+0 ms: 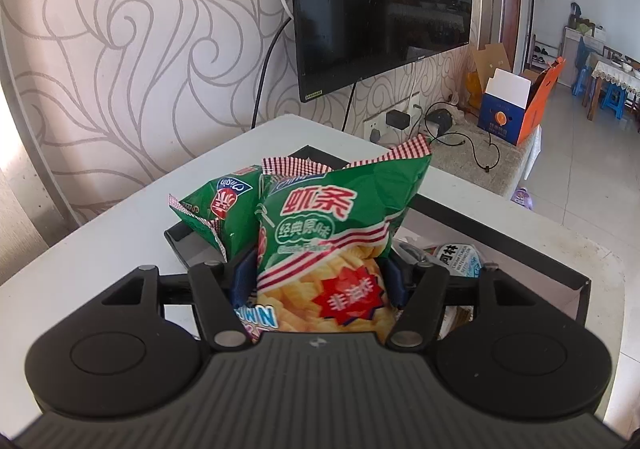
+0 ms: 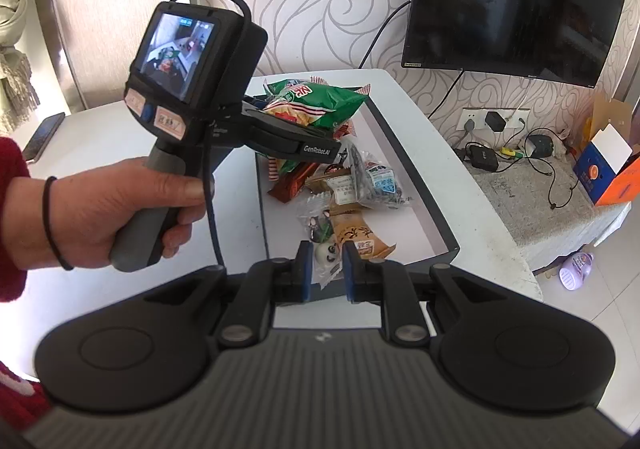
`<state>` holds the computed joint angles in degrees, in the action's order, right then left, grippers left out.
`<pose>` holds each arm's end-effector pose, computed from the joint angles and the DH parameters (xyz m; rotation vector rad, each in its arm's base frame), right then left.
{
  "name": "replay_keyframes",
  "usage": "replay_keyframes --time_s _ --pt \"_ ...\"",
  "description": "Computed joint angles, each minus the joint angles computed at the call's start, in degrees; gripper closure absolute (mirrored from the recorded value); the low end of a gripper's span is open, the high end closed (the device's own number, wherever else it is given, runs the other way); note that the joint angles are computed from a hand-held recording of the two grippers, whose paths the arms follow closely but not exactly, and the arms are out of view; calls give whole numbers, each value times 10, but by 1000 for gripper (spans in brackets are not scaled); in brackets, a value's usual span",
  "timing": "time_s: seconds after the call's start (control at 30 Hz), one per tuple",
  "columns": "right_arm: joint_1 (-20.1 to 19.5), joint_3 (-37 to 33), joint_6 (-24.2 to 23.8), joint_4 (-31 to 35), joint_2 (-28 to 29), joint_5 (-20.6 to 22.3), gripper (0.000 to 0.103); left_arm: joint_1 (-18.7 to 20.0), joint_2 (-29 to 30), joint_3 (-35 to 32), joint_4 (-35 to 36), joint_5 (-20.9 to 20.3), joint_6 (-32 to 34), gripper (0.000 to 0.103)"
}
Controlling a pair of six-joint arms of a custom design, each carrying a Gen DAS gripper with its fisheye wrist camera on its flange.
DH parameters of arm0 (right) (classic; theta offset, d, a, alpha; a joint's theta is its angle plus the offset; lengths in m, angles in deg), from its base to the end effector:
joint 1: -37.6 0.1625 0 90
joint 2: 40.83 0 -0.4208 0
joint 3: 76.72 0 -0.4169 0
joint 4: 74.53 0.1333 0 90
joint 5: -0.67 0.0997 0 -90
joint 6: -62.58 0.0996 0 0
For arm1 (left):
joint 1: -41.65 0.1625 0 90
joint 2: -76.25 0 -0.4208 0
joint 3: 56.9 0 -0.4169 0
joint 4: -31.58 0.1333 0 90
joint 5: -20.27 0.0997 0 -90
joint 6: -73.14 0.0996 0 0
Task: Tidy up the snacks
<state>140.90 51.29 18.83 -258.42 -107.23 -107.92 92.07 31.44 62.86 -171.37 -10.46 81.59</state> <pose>0.2142 -0.4646 0.1548 1.1419 -2.3607 0.6188 -0.1605 -0.5377 0.0777 0.4798 2.0897 -1.0191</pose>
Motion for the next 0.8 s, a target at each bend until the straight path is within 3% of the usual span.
replay_keyframes --time_s 0.23,0.47,0.8 --pt "-1 -2 -1 3 -1 1 84 12 -2 -11 17 -11 -2 31" --pt "-5 -17 -9 14 7 5 84 40 -41 -19 88 -72 -51 27" --pt "-9 -72 -34 36 56 11 84 45 -54 -16 111 -87 -34 27"
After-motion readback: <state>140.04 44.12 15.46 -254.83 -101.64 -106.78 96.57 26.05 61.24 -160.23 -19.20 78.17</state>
